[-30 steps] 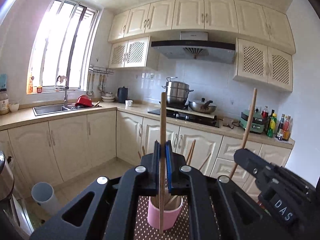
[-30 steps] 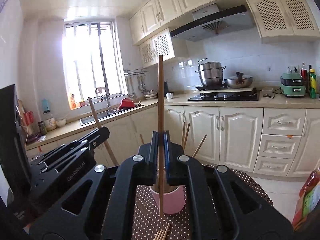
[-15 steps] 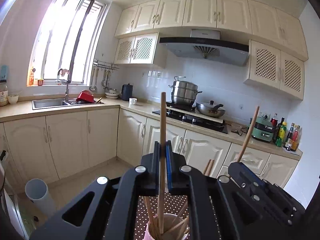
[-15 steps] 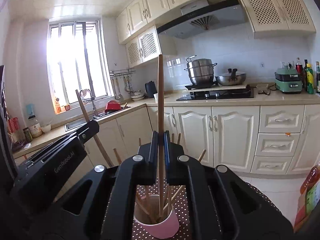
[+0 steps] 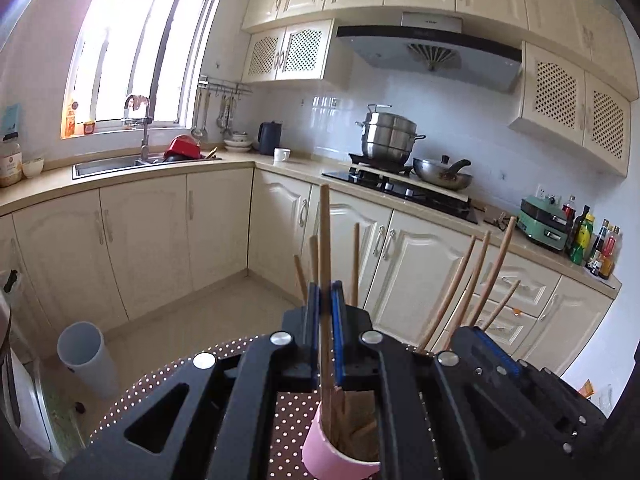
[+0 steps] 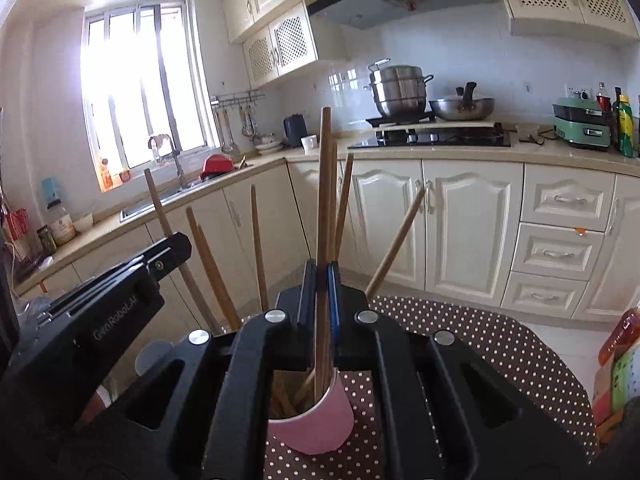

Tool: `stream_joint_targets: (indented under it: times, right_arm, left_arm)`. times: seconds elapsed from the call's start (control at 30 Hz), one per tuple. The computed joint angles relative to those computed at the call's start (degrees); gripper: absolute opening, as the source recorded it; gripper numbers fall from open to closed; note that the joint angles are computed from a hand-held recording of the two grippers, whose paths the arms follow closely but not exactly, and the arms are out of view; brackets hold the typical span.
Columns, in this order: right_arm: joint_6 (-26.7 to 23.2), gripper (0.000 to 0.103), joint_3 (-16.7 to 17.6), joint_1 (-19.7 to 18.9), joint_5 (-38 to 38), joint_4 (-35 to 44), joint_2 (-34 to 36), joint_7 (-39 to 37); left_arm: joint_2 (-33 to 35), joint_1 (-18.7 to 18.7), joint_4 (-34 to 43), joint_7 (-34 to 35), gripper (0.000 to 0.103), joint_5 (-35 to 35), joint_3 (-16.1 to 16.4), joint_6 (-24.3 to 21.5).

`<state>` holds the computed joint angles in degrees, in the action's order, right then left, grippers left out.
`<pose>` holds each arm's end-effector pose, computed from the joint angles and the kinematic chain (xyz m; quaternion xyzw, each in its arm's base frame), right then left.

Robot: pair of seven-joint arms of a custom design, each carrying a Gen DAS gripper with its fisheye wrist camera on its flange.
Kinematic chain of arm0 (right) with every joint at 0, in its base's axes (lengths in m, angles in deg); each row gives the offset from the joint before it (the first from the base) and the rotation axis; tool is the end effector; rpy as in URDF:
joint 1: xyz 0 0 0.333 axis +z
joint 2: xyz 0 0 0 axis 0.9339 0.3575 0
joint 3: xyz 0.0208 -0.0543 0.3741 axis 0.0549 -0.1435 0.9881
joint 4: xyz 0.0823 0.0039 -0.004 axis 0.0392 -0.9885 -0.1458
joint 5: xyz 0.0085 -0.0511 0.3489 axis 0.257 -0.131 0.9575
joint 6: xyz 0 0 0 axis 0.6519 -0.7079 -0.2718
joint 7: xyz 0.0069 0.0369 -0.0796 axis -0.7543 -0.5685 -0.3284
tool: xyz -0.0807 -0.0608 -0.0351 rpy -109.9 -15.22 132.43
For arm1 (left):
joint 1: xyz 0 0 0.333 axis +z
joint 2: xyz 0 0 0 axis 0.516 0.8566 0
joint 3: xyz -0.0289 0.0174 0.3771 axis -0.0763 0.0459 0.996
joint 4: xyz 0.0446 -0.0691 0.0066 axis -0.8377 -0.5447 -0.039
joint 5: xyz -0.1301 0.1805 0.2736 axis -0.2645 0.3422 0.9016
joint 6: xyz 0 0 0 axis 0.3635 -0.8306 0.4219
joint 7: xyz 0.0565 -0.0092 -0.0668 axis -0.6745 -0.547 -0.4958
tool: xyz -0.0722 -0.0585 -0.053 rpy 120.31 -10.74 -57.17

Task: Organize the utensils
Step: 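Lower both chopsticks into the pink cup and open both grippers, then move both open grippers back down to the chopstick pile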

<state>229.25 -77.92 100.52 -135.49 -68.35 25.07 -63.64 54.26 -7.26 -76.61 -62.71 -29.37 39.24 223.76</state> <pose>0.6342 0.3852 0.4791 -0.5662 0.5959 -0.3252 0.4674 0.6819 -0.4669 0.5065 -0.5933 0.5764 -0.4578 0.3259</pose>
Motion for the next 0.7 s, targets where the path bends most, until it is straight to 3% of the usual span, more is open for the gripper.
stream_joint_targets:
  times: [0.17,0.3,0.37,0.43,0.47,0.5,0.53,0.57,0.6,0.7]
  right_arm:
    - [0.59,0.007,0.11,0.17,7.63,-0.45,0.92,-7.42]
    - [-0.87,0.007,-1.62,2.13,12.43,-1.72,0.54,-12.32]
    - [-0.28,0.008,-2.34,2.73,13.67,-2.8,-0.02,-13.16]
    - [-0.22,0.01,-2.86,3.32,14.86,-3.8,-0.62,-14.4]
    - [-0.27,0.014,-3.14,3.65,15.14,-4.33,-0.95,-14.7]
    - [-0.63,0.03,-3.36,4.0,15.44,-5.11,-1.46,-14.95]
    - [-1.14,0.06,-3.54,4.34,15.6,-5.68,-1.82,-14.88]
    - [-1.91,0.067,-4.08,5.02,14.79,-6.34,-2.3,-13.48]
    - [-2.97,0.067,-5.82,6.8,10.08,-7.28,-3.09,-8.06]
    - [-5.66,0.067,-4.45,6.64,7.64,-8.88,-4.43,-7.08]
  left_arm:
    - [-1.62,-1.46,-4.11,-5.51,0.007,3.6,2.99,2.53]
    - [-2.94,-2.21,-5.84,-6.69,0.01,6.79,2.97,0.74]
    - [-4.05,-2.65,-7.47,-8.75,0.026,9.36,3.28,0.52]
    - [-5.46,-2.78,-9.36,-11.6,0.03,12.35,3.42,0.84]
    - [-6.2,-2.48,-10.34,-12.37,0.031,13.43,2.96,1.23]
    - [-6.87,-2.16,-11.18,-12.89,0.031,14.32,2.4,1.36]
    - [-7.6,-2.05,-12.16,-13.69,0.032,15.4,2.07,1.15]
    - [-8.17,-2.03,-12.9,-14.45,0.034,16.51,1.79,0.72]
    - [-8.91,-2.13,-14.03,-15.52,0.034,18.06,1.74,0.51]
    - [-10.12,-1.49,-15.83,-16.06,0.038,20.19,-0.08,-0.67]
